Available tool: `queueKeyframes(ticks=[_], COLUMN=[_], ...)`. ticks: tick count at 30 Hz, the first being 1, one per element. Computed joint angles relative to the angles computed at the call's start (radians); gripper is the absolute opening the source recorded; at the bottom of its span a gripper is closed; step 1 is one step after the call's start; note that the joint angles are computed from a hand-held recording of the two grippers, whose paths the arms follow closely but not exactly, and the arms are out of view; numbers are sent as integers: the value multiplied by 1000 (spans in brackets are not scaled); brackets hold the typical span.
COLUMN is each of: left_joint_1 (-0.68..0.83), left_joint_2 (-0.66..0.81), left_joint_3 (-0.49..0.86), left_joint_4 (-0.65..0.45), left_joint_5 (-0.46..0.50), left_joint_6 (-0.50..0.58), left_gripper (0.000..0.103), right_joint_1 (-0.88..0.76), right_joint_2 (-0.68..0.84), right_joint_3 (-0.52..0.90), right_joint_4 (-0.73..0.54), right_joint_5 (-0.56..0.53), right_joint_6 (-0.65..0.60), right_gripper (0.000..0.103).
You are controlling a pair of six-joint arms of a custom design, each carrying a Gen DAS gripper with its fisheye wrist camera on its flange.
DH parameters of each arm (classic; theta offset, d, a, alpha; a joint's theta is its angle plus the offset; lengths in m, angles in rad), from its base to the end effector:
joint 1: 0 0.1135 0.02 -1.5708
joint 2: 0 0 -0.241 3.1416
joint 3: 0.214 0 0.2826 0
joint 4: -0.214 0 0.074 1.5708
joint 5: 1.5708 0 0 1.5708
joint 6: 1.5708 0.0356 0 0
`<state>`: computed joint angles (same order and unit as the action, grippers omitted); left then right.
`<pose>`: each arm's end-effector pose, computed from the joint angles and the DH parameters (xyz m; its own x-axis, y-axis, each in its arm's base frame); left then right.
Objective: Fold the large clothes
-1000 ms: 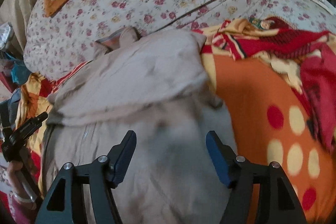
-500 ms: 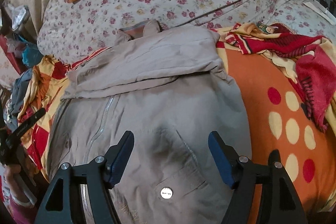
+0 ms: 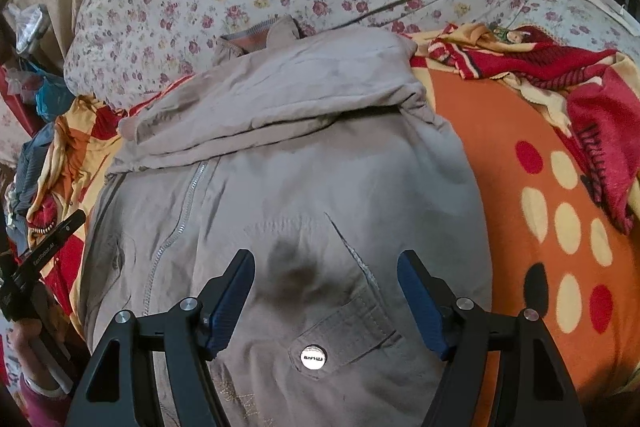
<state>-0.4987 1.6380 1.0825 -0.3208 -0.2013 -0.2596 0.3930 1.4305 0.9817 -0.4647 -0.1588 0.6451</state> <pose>0.3302 -0.1717 0.1757 -0.7436 0.1186 -0.6580 0.1711 0.9851 -0.0158 0.3007 0.1307 0.2000 -0.8654 0.2840 -0.4129 0.0663 0.8816 0.4674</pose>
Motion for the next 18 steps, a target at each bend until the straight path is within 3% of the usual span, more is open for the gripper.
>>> queueKeyframes(ticks=[18], left_joint_1=[-13], left_joint_2=[8], left_joint_3=[-2], left_joint_4=[1], left_joint_5=[-5], left_joint_6=[9], left_gripper=[70], right_joint_1=[7], right_joint_2=[9], right_joint_3=[-11], right_joint_4=[19], right_joint_5=[-2], right_joint_6=[2], right_gripper=[75])
